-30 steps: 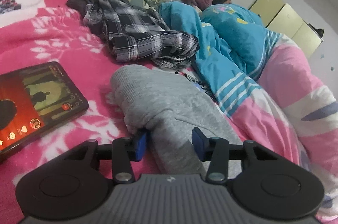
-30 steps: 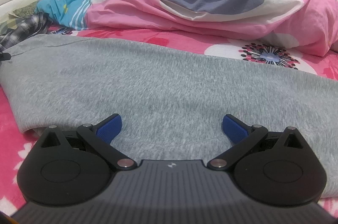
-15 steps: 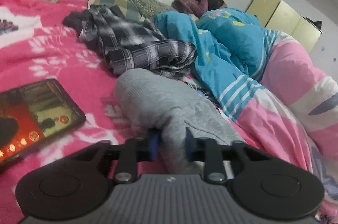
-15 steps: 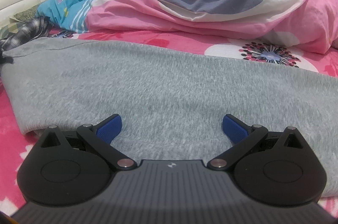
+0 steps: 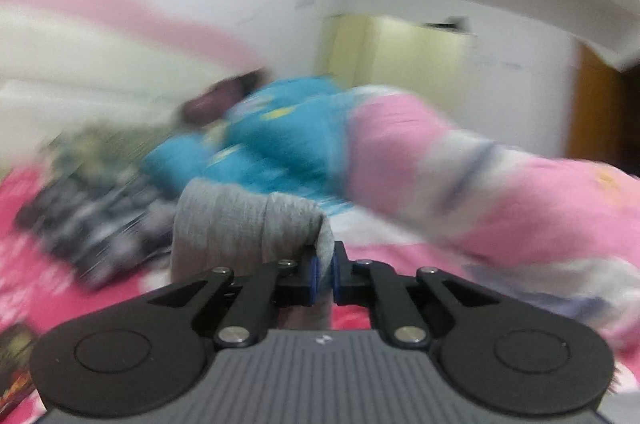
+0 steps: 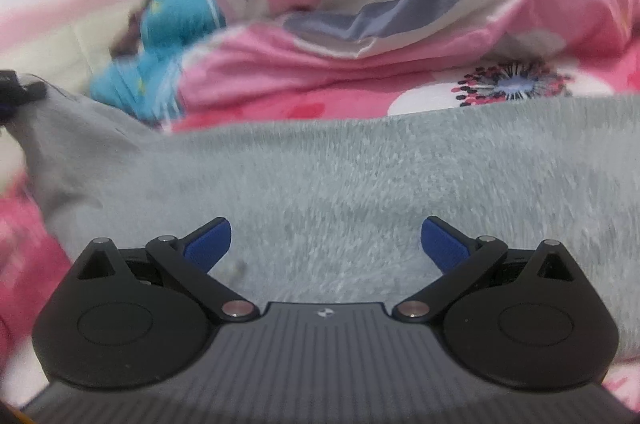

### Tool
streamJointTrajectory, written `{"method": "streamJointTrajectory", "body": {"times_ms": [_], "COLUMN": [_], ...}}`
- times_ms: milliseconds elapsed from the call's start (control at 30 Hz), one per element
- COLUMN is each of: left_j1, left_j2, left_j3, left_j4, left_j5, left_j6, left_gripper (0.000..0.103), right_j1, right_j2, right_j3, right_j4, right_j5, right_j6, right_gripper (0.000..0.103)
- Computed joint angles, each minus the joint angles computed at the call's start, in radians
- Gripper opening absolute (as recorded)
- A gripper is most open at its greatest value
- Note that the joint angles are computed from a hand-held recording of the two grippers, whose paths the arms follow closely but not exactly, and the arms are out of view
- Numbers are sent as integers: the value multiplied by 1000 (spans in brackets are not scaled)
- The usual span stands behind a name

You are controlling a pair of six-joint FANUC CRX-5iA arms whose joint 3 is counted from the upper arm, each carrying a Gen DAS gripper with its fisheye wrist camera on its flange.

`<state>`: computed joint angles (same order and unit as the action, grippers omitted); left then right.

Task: Fold clothes

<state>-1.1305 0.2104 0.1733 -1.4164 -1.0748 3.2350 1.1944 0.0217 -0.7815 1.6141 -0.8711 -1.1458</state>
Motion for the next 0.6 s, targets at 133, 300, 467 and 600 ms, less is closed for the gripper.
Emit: {"method": "streamJointTrajectory", "body": {"times_ms": [133, 300, 467, 600], "left_j1": [-85, -69, 8, -23], "left_j2": [70, 160, 250, 170], "left_j3": [108, 172, 172, 73], "left_j4": [-8, 287, 710, 563], "left_j5": [115, 382, 476, 536], "left_j6": [-197, -564, -977, -846], "left_gripper": [7, 12, 18, 70], "right_j1": [-20, 87, 71, 67], "right_j2": [-113, -249, -315, -310], "right_j3": [-136, -298, -396, -395], "right_j4": [161, 138, 270, 285], "right_j5": [-51, -203, -218, -210], "right_j6": [-329, -517, -671, -652], "right_gripper": [102, 101, 100, 102]}}
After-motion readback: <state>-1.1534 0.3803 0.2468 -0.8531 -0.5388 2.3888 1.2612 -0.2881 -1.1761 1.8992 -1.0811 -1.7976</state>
